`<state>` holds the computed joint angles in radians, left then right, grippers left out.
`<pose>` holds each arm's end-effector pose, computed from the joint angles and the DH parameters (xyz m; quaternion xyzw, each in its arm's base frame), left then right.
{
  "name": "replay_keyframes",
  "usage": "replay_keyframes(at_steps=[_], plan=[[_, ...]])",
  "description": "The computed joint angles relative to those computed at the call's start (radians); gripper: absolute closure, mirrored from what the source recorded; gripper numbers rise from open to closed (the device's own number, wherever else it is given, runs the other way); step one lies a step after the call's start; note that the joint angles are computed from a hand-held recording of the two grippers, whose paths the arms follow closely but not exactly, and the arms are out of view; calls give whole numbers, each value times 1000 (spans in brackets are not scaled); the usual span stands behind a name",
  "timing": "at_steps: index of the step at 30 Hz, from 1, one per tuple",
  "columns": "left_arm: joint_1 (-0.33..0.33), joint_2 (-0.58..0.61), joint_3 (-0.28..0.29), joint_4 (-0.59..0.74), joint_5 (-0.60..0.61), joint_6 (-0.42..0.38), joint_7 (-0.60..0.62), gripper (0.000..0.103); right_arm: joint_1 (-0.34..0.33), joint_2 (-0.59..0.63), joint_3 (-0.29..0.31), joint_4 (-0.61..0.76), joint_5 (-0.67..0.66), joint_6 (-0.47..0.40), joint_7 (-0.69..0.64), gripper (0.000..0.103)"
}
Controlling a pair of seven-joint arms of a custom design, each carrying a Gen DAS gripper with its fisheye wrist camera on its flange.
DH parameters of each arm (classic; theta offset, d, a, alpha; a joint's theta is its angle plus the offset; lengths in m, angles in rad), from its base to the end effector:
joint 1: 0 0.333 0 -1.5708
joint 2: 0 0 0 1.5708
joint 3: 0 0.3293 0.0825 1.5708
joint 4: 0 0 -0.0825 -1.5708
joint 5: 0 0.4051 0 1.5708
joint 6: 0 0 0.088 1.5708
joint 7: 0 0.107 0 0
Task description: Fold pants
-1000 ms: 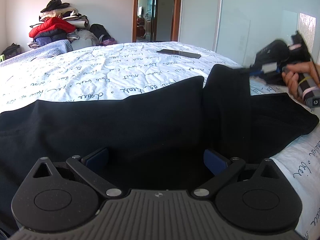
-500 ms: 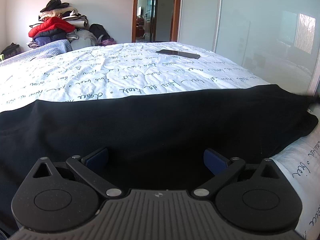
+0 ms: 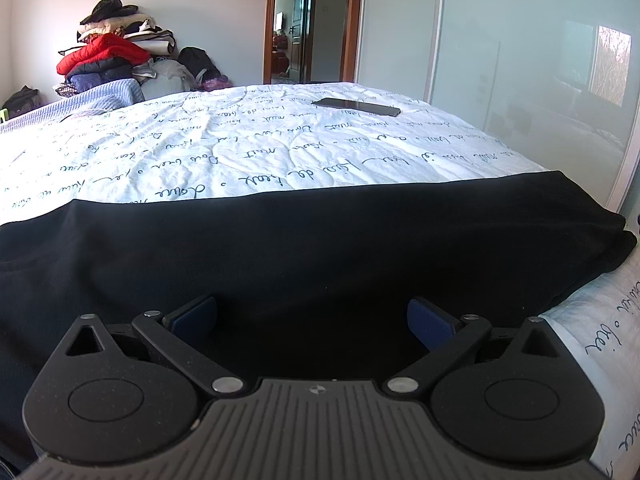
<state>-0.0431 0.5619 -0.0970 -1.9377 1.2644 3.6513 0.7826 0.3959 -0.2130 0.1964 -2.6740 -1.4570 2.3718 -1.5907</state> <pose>0.5949 -0.2016 0.2833 -0.3549 0.8163 -0.4236 0.1679 0.3530 0.2202 0.3001 -0.1008 0.8832 -0.2586 0.3781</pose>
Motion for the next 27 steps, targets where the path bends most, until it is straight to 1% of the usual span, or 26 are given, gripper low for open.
replay_keyframes(at_steps=[2,3,7,8,9,10,12,13,14,15,16,17,18,19,20,21,22,23,24,25,27], plan=[[1,0,0,0,1,0,-1,0,-16,21,-14,-7,-96,55,129,89],[1,0,-1,0,1,0,-2,0,-20,30,-20,-6,-128,70,167,89],[1,0,-1,1,2,0,-2,0,-39,76,-50,23,-201,120,137,88],[1,0,-1,1,2,0,-2,0,-40,80,-51,26,-216,113,133,89],[1,0,0,0,1,0,-1,0,-38,78,-49,26,-198,95,103,94],[0,0,0,1,1,0,-1,0,-30,70,-38,25,-150,45,41,101],[1,1,-1,1,2,0,-2,0,1,43,-1,28,-21,-97,-119,101],[0,0,0,1,1,0,-1,0,14,29,13,29,18,-155,-170,101],[0,0,0,0,1,0,0,0,23,14,18,26,54,-181,-212,101],[0,0,0,0,0,-1,1,0,25,2,10,21,84,-171,-251,101],[0,1,1,-1,-4,1,5,0,36,-11,-13,10,93,-139,-255,100],[0,1,1,-1,-4,1,5,0,12,-24,-10,-10,49,-75,-189,99],[1,1,0,-1,-3,1,4,0,-2,-28,-16,-24,-33,-15,-91,98],[0,1,0,-1,-4,0,5,0,-14,-20,-21,-28,-129,43,28,82],[1,1,0,-2,-4,0,5,0,-19,0,-25,-18,-182,76,93,48],[0,0,0,-2,-5,0,7,0,-19,32,-26,5,-193,86,87,41],[1,1,-1,-2,-4,0,5,0,-17,65,-27,32,-147,84,11,42],[1,1,-1,-1,-3,0,5,0,-11,97,-26,62,-66,67,-97,48],[1,1,-1,-1,-3,0,4,0,-6,112,-24,77,-29,46,-136,48],[1,1,-1,-1,-3,0,4,0,-2,118,-23,84,-15,33,-144,49],[1,0,-1,-1,-3,0,4,0,8,110,-21,82,24,14,-175,54]])
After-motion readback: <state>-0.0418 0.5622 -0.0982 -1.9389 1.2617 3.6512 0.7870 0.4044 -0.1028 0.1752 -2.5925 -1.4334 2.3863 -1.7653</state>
